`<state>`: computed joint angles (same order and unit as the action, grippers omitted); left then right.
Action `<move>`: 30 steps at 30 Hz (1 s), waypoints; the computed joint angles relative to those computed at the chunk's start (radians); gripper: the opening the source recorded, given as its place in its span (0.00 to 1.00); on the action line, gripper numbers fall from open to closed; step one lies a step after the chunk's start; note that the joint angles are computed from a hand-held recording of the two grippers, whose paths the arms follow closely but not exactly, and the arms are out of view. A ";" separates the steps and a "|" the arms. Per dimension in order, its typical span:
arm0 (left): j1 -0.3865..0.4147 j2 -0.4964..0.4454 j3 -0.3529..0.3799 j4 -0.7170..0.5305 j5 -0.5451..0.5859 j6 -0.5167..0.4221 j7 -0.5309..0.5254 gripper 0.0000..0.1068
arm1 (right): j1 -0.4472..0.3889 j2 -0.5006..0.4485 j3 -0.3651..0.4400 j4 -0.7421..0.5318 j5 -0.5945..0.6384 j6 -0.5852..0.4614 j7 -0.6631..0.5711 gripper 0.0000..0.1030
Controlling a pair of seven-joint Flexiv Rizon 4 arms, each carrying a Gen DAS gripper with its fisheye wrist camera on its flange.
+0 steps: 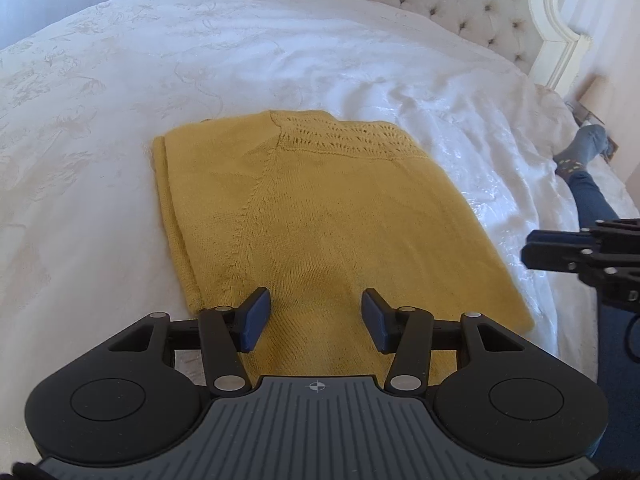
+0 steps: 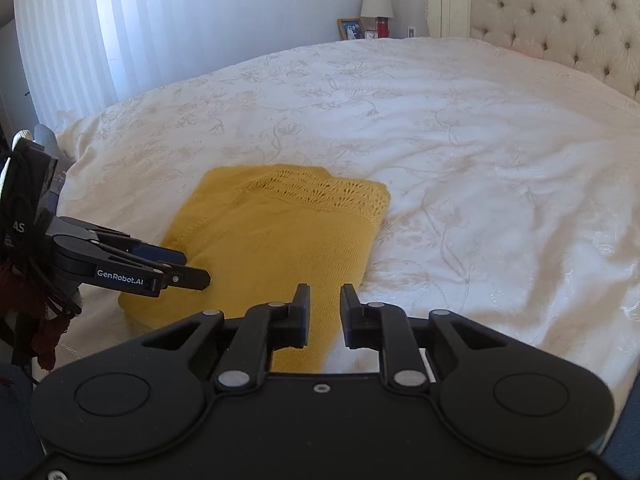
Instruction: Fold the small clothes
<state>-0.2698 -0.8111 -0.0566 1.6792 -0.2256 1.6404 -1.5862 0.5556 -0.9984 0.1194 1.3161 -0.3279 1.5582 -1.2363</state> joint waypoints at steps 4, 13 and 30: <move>-0.040 0.012 0.043 0.028 -0.004 0.006 -0.030 0.47 | -0.002 -0.034 0.039 -0.037 -0.016 -0.135 -0.038 0.29; -0.200 -0.007 0.216 -0.013 -0.028 -0.054 -0.183 0.79 | 0.046 0.033 -0.069 0.068 0.044 -0.036 0.073 0.71; -0.479 -0.130 0.603 -0.212 0.170 -0.286 -0.557 0.91 | -0.009 -0.029 -0.002 0.001 0.067 -0.176 0.222 1.00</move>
<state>-0.7492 -0.9416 0.5462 1.4676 -0.0556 1.3548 -2.1433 0.5464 -1.0270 0.1177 1.3173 -0.2606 1.3817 -1.0139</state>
